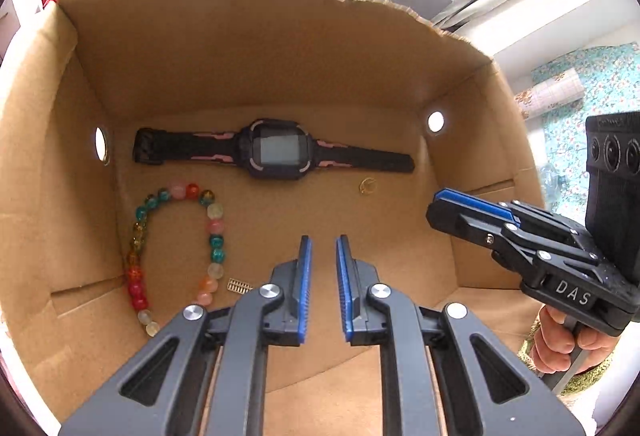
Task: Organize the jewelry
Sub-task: 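Withdraw both tools from the box toward the remaining charms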
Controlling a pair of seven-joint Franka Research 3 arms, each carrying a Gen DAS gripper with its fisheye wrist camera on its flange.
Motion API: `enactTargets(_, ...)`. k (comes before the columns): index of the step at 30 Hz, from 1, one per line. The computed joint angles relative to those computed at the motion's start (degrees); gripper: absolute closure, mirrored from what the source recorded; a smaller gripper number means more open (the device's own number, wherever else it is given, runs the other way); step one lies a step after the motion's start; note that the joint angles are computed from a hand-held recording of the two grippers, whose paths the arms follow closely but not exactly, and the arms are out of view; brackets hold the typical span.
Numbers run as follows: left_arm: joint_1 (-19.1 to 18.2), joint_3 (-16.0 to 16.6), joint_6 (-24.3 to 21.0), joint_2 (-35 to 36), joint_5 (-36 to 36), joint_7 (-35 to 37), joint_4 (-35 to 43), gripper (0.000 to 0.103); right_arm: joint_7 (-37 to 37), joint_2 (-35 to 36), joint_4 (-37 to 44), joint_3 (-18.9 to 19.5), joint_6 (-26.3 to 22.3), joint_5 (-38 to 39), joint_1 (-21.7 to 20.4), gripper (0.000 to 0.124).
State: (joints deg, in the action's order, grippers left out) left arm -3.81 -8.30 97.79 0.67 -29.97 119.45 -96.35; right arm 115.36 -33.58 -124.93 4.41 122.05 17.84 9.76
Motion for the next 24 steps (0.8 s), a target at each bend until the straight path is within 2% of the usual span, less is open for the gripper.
enactTargets(6,1.64,2.69,2.45,-5.82,-7.37,6.61,-3.92,0.081,0.9,-4.54,-1.48,1.74,3.89,-1.64,-0.41,0.104)
enactTargets(9,2.42,5.34,4.56,-10.76,-11.14,12.48,-7.71,0.072,2.16,-8.65,-2.77,3.29,5.69,-3.1,-0.68,0.103)
enactTargets(12,2.68,8.96,7.19,-17.42,-14.45,19.37,-13.12,0.058,3.24,-14.21,-4.5,5.33,7.03,-4.87,-0.87,0.097)
enactTargets(14,2.37,11.56,6.78,-21.03,-15.75,23.09,-15.9,0.043,4.12,-18.24,-6.12,6.71,7.5,-5.78,-0.87,0.093)
enactTargets(15,2.32,12.9,6.32,-22.75,-16.17,24.95,-17.31,0.039,4.89,-20.04,-6.92,7.54,7.59,-6.09,-0.97,0.09)
enactTargets(17,2.41,14.71,6.23,-25.74,-15.82,27.22,-19.86,0.028,6.8,-23.56,-8.62,8.94,7.0,-6.45,-1.12,0.087)
enactTargets(20,2.53,16.34,7.14,-29.82,-14.28,29.59,-24.44,0.019,11.16,-28.18,-11.55,11.04,5.28,-6.14,-1.39,0.077)
enactTargets(24,2.13,15.58,11.75,-35.86,-9.74,30.81,-33.04,0.015,19.42,-31.27,-14.68,15.95,-1.18,-6.75,-2.12,0.068)
